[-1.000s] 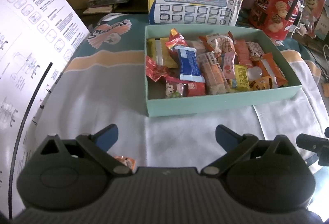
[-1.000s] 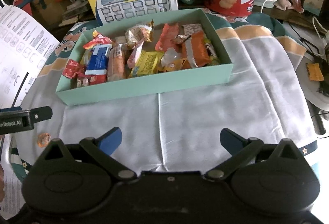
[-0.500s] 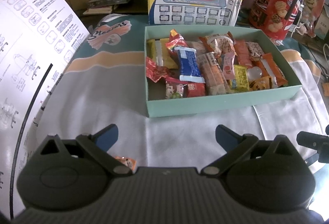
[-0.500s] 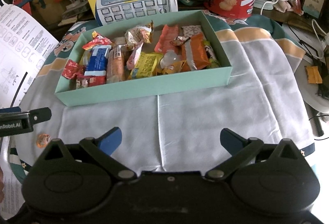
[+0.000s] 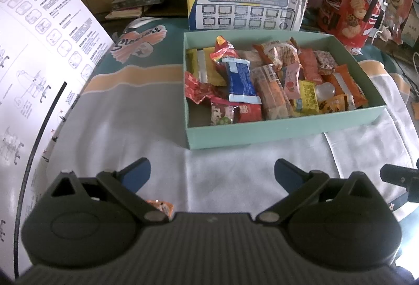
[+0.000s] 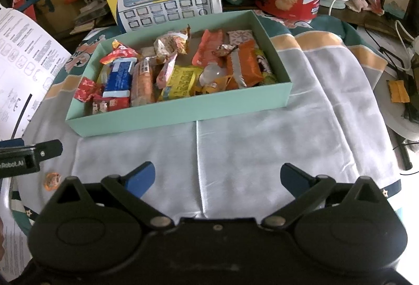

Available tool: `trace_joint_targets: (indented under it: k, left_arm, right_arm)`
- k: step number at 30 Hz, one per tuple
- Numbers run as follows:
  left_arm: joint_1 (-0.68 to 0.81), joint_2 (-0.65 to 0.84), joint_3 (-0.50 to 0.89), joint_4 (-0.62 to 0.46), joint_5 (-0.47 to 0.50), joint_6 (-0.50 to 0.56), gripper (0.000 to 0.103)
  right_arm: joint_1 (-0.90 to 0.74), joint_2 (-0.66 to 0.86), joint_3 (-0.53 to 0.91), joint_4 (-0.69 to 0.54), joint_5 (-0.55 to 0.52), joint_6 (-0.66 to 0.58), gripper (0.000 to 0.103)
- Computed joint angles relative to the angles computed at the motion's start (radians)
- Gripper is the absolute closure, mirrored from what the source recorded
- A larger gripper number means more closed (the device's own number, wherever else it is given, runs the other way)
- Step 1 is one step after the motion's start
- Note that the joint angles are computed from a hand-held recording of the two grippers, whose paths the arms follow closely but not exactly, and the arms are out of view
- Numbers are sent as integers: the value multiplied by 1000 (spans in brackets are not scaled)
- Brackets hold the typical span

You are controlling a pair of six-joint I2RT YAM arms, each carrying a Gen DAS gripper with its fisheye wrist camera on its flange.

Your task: Organize snacks

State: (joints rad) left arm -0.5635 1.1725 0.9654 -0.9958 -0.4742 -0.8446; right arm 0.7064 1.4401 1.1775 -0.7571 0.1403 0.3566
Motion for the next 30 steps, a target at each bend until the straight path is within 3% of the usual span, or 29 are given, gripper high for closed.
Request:
trace_joint_targets:
  k: [30]
  left_arm:
    - [14, 17, -18, 28, 25, 46, 0]
  right_arm:
    - [-18, 25, -14, 13, -10, 22, 0]
